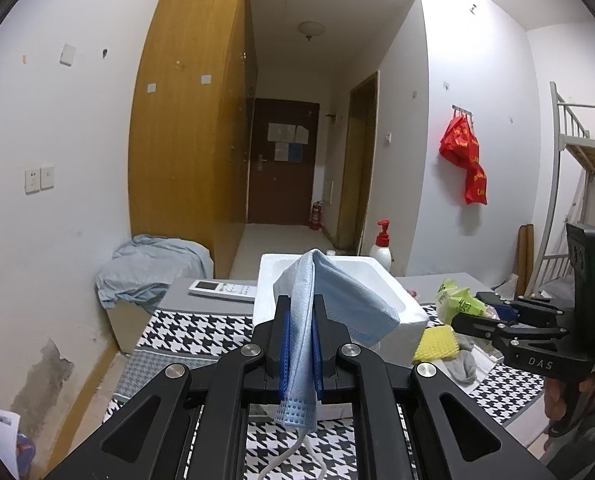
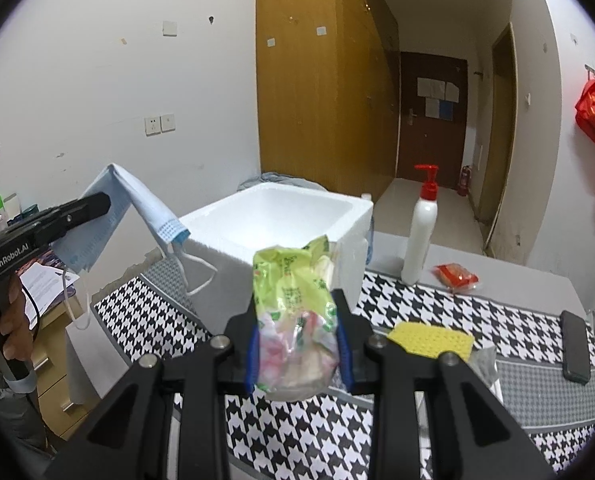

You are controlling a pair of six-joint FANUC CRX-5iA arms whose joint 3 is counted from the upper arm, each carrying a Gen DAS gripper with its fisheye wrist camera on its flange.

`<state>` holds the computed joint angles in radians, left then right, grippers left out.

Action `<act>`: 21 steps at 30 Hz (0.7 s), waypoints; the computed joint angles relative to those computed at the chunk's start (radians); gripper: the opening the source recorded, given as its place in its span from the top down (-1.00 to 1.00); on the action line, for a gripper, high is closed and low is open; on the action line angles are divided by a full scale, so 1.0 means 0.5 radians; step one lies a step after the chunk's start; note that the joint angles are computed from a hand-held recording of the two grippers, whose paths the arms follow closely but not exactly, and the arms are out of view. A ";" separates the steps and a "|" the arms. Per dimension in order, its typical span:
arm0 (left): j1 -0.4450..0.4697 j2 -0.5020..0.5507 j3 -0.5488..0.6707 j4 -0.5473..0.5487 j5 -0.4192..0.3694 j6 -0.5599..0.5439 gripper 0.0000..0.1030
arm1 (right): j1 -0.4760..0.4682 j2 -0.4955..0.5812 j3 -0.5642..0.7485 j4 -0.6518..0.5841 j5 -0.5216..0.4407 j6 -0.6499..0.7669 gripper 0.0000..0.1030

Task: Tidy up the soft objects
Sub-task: 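Carry the green snack bag with the right gripper over the white foam box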

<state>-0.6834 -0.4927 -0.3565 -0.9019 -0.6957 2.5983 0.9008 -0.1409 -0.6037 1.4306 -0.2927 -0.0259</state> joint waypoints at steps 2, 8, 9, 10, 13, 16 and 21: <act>0.028 0.000 -0.003 0.024 0.021 -0.015 0.81 | 0.004 0.015 0.024 -0.035 -0.008 0.035 0.32; 0.080 0.014 0.018 0.054 0.029 -0.056 0.81 | -0.004 0.061 0.103 -0.093 -0.002 0.123 0.32; 0.087 0.012 0.019 0.057 0.034 -0.063 0.81 | -0.007 0.072 0.118 -0.108 0.002 0.139 0.32; 0.093 0.013 0.025 0.056 0.034 -0.064 0.81 | -0.009 0.084 0.134 -0.123 0.006 0.156 0.32; 0.122 -0.016 0.006 0.051 0.057 -0.062 0.81 | -0.018 0.114 0.169 -0.144 0.025 0.185 0.32; 0.120 -0.044 -0.005 0.024 0.035 -0.033 0.81 | -0.014 0.142 0.204 -0.171 0.027 0.213 0.32; 0.140 -0.092 -0.034 0.014 0.004 -0.008 0.81 | -0.012 0.197 0.269 -0.196 0.046 0.260 0.32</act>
<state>-0.6135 -0.5387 -0.3737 -0.8952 -0.6939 2.5942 0.8948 -0.0422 -0.4691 1.3327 -0.2695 0.1043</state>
